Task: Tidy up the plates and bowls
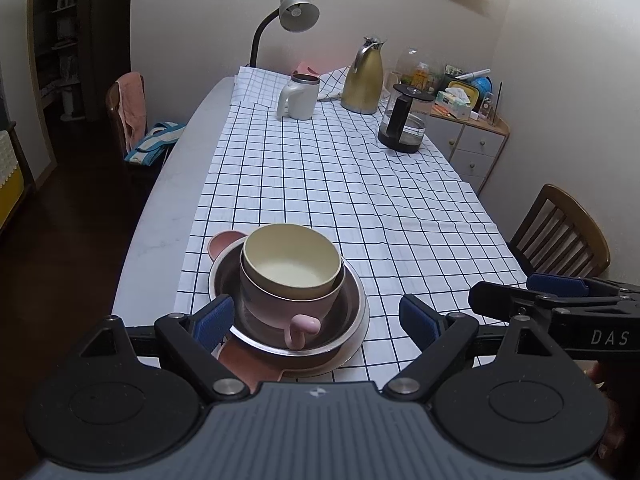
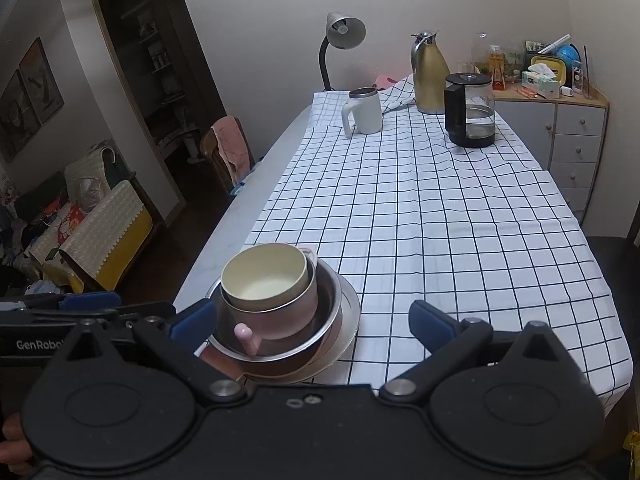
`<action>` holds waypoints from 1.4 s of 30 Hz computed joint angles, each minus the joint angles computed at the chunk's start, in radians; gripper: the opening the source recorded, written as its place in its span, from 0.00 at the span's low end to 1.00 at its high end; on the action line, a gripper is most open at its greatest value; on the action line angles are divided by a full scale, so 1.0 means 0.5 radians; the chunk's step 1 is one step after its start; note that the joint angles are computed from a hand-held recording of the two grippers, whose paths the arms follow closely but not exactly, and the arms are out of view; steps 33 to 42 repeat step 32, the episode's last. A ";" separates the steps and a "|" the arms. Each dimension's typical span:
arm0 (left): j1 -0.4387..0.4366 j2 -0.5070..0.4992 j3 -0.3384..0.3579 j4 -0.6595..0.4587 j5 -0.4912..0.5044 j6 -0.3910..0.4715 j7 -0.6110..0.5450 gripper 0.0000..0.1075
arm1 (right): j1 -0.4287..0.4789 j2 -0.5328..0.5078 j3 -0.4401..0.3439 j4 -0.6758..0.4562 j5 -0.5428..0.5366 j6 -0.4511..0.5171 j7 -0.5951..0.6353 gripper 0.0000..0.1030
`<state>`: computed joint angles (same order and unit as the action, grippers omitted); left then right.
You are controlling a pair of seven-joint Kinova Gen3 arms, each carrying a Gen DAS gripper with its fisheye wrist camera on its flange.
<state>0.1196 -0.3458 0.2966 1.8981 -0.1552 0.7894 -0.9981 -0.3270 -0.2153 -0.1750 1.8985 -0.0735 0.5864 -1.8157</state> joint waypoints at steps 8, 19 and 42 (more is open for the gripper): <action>0.006 -0.006 -0.009 0.006 0.013 -0.001 -0.005 0.84 | -0.013 0.014 0.002 -0.009 -0.005 0.006 0.025 1.00; 0.016 -0.001 -0.022 0.011 0.029 -0.015 -0.034 0.84 | -0.016 0.018 0.001 -0.005 -0.010 0.011 0.023 1.00; 0.006 0.004 -0.027 0.023 0.032 -0.040 -0.038 0.84 | -0.019 0.022 0.004 -0.003 -0.013 0.007 0.024 1.00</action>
